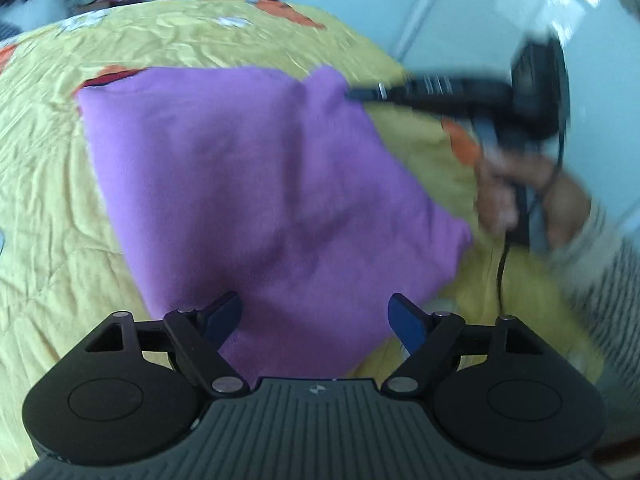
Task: Fold small clothes
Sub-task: 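Open both grippers to release the folded lilac sweater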
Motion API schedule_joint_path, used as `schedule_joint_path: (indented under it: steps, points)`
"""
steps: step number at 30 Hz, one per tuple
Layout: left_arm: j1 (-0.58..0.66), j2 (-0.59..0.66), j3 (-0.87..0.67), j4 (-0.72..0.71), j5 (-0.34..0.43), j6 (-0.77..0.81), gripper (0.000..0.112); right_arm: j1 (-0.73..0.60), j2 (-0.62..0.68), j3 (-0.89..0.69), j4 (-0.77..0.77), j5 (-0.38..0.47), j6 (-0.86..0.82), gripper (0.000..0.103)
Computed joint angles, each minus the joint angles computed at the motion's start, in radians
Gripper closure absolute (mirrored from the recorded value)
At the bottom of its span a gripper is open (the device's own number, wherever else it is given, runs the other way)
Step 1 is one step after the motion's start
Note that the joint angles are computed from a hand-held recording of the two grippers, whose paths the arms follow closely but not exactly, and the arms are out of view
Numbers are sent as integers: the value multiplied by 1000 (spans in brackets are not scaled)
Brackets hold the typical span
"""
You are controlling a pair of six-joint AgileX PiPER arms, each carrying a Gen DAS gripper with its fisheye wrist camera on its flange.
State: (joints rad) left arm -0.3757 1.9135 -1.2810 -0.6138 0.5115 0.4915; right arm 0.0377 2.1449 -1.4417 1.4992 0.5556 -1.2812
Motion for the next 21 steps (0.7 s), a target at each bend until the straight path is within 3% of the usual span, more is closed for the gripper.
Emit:
schedule_joint_path:
  steps: [7,10,13,16,18,21]
  points:
    - [-42,0,41,63,-56,10,25,42,112,-185,-323,-80,255,102]
    - [-64,-29,63,108,-61,-54,24,17,106,-168,-322,-18,263,100]
    - [-32,-73,98,-13,-38,27,23,-36,-31,-6,-210,15,134,97]
    - [4,-99,119,-27,-45,13,22,-94,-179,200,-116,83,-4,97]
    - [25,-105,133,-76,-50,33,22,-105,-269,339,-73,83,-91,97]
    - [54,-97,139,-163,-44,69,21,-146,-319,477,2,222,-220,97]
